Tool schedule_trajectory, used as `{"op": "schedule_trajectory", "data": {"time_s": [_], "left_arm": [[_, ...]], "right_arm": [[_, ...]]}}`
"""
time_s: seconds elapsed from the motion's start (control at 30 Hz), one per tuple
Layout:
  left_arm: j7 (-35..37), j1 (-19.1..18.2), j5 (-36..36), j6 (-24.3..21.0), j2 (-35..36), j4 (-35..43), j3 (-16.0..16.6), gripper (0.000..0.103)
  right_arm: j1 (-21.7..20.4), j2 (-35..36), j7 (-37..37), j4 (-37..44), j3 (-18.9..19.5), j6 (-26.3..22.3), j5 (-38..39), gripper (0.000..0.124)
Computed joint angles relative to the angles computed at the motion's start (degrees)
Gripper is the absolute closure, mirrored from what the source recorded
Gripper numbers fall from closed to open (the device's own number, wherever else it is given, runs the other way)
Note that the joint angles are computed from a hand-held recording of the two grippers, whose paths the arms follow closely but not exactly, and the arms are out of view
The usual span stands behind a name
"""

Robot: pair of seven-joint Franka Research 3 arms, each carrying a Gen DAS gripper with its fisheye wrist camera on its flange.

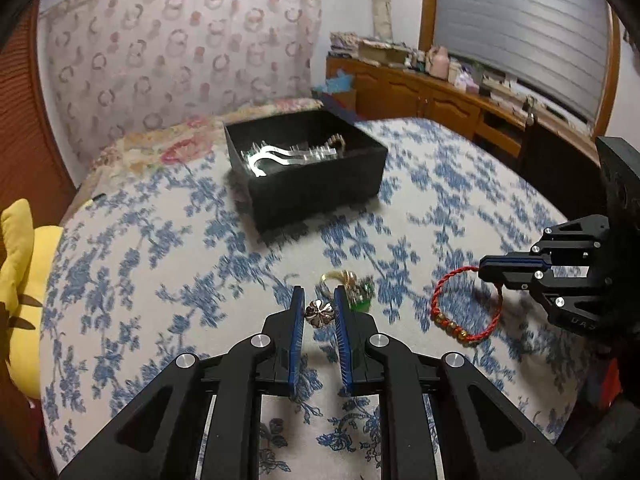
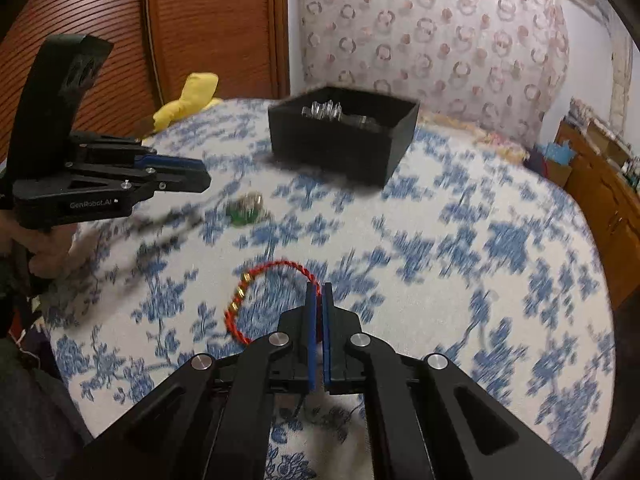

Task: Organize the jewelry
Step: 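Carry the red bracelet and gold ring into the black box and release both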

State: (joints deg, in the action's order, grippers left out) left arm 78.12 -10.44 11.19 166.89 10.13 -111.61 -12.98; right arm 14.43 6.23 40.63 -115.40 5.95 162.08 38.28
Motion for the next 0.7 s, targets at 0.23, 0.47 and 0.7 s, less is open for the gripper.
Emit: {"op": "schedule_trajectory", "data": {"time_s": [0.23, 0.47, 0.7], "left_arm": [[-3.2, -0.1, 2.2, 1.6, -0.3, 1.2, 1.2, 0.089], [-3.7, 0.5, 2.3, 2.2, 1.1, 3.6, 1.1, 0.089], [-4.1, 0.5, 2.6, 1.8, 4.1, 7.7, 1.2, 0.089]], "right_arm": [[0.0, 0.1, -3.9, 3.4, 0.5, 1.6, 2.7, 0.121], [0.2, 2.9, -1.8, 8.7, 0.2, 2.1, -1.4, 0.121], [-0.1, 7.4, 1.9, 16.2, 0.4, 1.7, -5.4, 0.121]]}}
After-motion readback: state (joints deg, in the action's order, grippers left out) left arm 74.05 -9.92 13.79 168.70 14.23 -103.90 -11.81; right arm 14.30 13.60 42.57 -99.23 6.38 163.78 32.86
